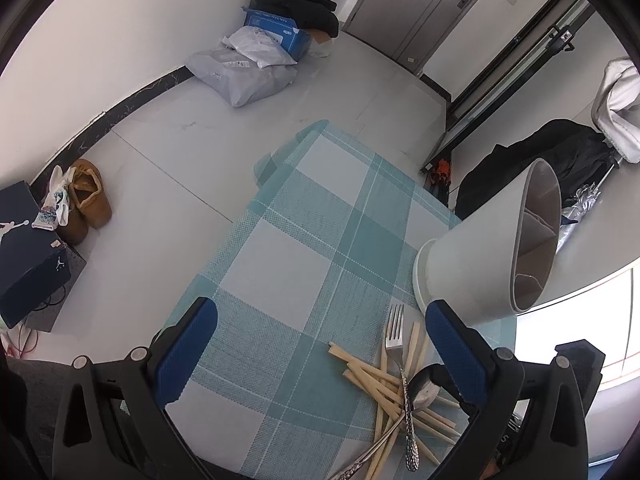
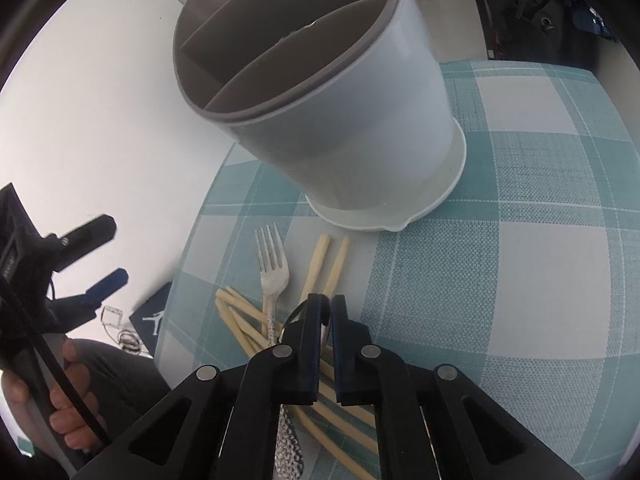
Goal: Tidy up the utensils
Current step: 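Lower the right tool onto the steel spoon and close it, then close the left tool on the silver fork while the right tool lifts the spoon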
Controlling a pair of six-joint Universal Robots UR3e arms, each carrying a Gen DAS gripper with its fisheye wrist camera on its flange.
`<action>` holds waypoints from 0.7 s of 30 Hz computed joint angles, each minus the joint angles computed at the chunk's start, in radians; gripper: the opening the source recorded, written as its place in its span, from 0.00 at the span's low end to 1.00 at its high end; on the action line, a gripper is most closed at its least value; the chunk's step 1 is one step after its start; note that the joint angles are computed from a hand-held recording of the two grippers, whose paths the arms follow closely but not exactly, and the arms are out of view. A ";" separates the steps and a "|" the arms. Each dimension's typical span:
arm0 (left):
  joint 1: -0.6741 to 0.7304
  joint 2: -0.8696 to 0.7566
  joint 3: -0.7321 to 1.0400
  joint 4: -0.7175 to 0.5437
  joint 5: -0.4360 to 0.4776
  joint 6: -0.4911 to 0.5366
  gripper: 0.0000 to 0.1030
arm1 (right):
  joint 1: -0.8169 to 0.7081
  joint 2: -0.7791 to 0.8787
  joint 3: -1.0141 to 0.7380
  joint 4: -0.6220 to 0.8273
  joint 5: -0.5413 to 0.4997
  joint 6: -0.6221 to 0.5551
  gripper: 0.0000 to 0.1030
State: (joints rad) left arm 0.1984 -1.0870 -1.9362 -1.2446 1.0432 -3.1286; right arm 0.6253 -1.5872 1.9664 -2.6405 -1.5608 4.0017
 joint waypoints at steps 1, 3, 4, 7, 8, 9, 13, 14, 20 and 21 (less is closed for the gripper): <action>-0.012 -0.010 0.014 -0.016 0.021 0.000 0.99 | -0.001 -0.004 0.001 -0.001 -0.005 0.000 0.02; -0.037 -0.026 0.028 -0.021 0.057 -0.003 0.99 | -0.007 -0.017 0.010 -0.004 -0.017 -0.004 0.01; -0.048 -0.036 0.029 -0.011 0.064 -0.004 0.99 | -0.008 -0.020 0.012 -0.008 -0.021 -0.004 0.01; -0.090 -0.068 0.044 0.000 0.093 -0.006 0.99 | -0.009 -0.036 0.013 -0.007 -0.042 -0.011 0.01; -0.107 -0.080 0.052 0.006 0.106 -0.005 0.99 | -0.021 -0.061 0.020 0.008 -0.040 -0.023 0.01; -0.125 -0.092 0.061 0.010 0.119 -0.005 0.99 | -0.017 -0.062 0.013 0.015 -0.053 -0.023 0.01; -0.198 -0.159 0.113 0.025 0.180 0.016 0.99 | -0.027 -0.124 0.008 0.067 -0.084 -0.044 0.01; -0.204 -0.167 0.114 0.033 0.180 0.020 0.99 | -0.028 -0.137 0.006 0.078 -0.093 -0.047 0.01; -0.231 -0.224 0.146 0.034 0.219 0.033 0.99 | -0.003 -0.231 0.015 0.129 -0.175 -0.028 0.01; -0.236 -0.239 0.154 0.035 0.224 0.028 0.99 | 0.001 -0.252 0.021 0.137 -0.193 -0.027 0.01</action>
State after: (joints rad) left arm -0.0378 -1.3264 -1.7825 -1.2100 1.2673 -3.1009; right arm 0.6262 -1.8390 1.9876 -2.5033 -1.7538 3.9750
